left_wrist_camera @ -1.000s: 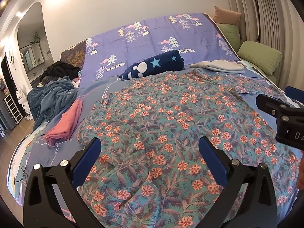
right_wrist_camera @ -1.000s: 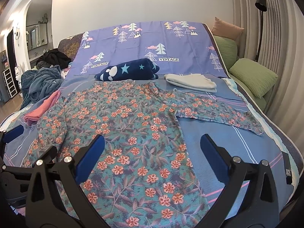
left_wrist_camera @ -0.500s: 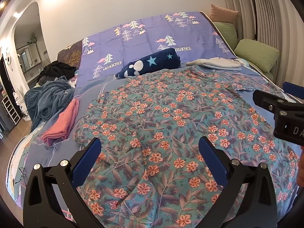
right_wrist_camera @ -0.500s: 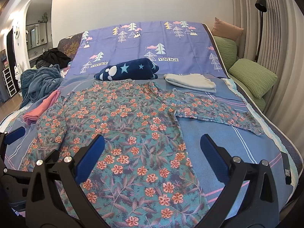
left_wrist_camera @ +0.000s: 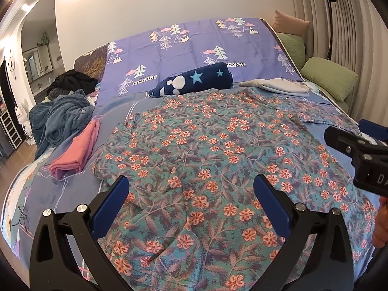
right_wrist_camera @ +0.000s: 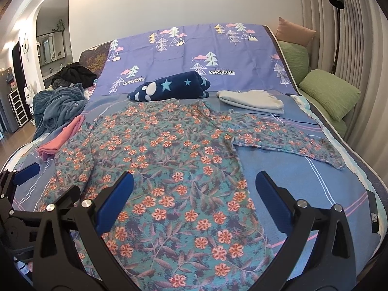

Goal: Fold small clothes
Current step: 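Position both grippers over the flat teal floral shirt, then grasp the shirt sleeve edge with the right gripper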

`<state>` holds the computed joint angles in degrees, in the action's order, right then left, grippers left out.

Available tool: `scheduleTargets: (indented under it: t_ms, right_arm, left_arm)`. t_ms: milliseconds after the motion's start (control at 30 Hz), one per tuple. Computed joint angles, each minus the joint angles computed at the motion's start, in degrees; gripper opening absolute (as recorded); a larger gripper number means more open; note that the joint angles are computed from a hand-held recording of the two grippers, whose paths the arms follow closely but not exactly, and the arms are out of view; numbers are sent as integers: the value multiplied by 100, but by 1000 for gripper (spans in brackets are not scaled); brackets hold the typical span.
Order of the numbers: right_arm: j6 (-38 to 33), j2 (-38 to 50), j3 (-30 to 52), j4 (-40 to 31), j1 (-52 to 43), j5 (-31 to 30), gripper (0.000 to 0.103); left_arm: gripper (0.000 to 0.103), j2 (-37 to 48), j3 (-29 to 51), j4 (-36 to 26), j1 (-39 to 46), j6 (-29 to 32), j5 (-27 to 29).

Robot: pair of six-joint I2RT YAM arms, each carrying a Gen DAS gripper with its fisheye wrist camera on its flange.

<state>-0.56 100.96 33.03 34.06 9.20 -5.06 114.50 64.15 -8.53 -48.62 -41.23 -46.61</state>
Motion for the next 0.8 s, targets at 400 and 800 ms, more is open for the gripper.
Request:
scheduleTargets:
  t_ms: [400,800]
  right_arm:
    - [-3,34,88,-107,121,92,101]
    - [-22,60,140,-211,239,140,101]
  left_arm:
    - [102,-65,-175,111,145,-98,153]
    - [102,-506,-992,1076,443,30,813]
